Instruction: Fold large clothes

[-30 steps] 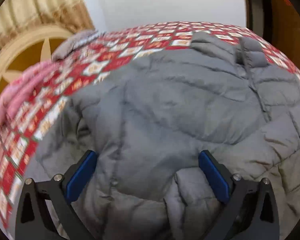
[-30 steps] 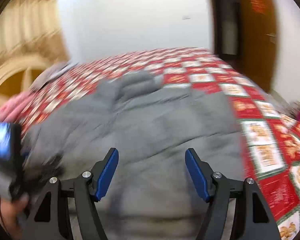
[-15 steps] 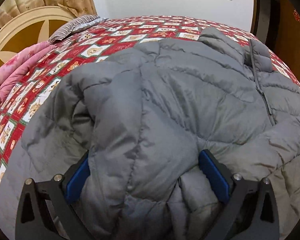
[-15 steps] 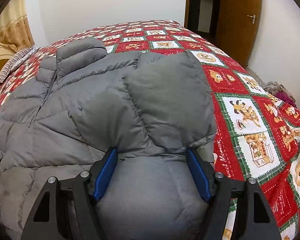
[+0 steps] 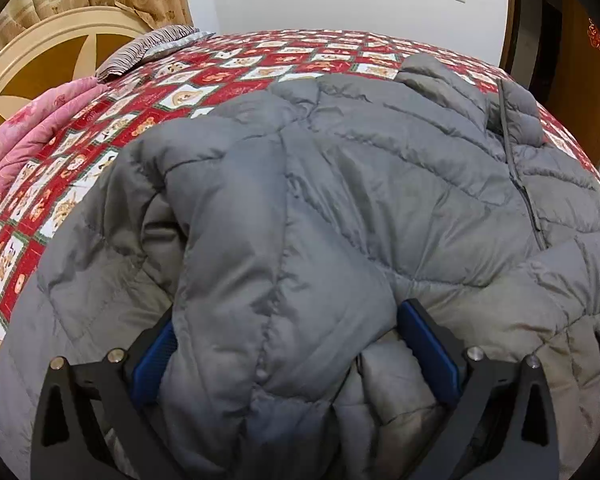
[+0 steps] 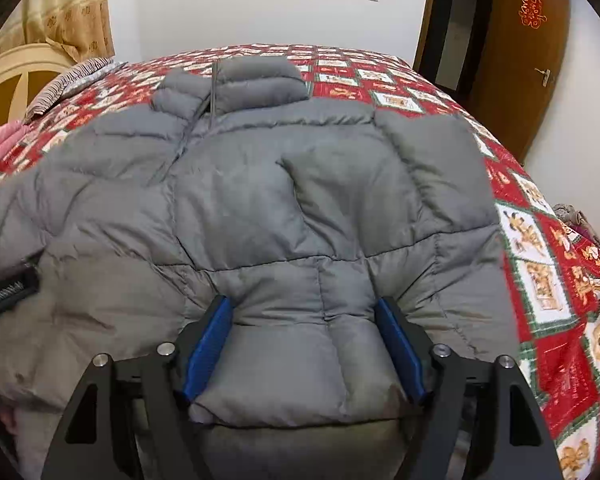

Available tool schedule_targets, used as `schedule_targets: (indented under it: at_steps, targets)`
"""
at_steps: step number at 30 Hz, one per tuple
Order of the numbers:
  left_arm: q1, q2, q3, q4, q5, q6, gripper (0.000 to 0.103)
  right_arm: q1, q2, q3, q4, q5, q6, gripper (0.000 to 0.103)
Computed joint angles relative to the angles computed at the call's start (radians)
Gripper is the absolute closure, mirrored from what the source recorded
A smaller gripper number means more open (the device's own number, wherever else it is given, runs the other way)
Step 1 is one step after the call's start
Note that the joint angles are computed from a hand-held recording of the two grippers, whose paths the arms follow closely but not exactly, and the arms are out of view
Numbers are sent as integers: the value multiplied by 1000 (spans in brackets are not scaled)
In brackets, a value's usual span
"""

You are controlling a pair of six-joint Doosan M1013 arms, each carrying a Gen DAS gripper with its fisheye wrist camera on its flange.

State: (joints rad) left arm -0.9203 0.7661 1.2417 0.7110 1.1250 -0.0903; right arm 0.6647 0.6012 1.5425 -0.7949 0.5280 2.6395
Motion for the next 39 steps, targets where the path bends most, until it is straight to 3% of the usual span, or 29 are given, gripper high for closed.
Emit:
schedule_targets:
  at_steps: [9, 14, 16, 20, 24, 26, 28, 31, 39]
  targets:
    - [-2, -44, 57, 17, -62, -16, 0, 4, 11, -9, -26, 20, 6, 27]
    - [-22, -125, 145, 80, -60, -61, 0, 8, 5, -19, 13, 45, -38, 27]
    - [-32, -172, 202, 120, -59, -90, 0, 11, -26, 6, 14, 5, 11, 26]
    - [-49, -218, 279, 149, 65, -87, 0, 36, -65, 49, -7, -108, 14, 26]
    - [-48, -243, 356, 109, 179, -118, 0, 73, -33, 37, 17, -91, -75, 26]
    - [-40, -266, 406, 58, 160, -155, 0, 87, -12, 27, -32, -50, -51, 26]
    - [-36, -295, 459, 22, 93, -210, 0, 93, -8, 19, -38, -29, -48, 25]
    - [-37, -317, 506, -10, 19, -262, 0, 91, -9, 23, -42, -31, -45, 24]
    - [-86, -352, 580, -26, -43, -426, 0, 98, -11, 26, -88, -21, -1, 23]
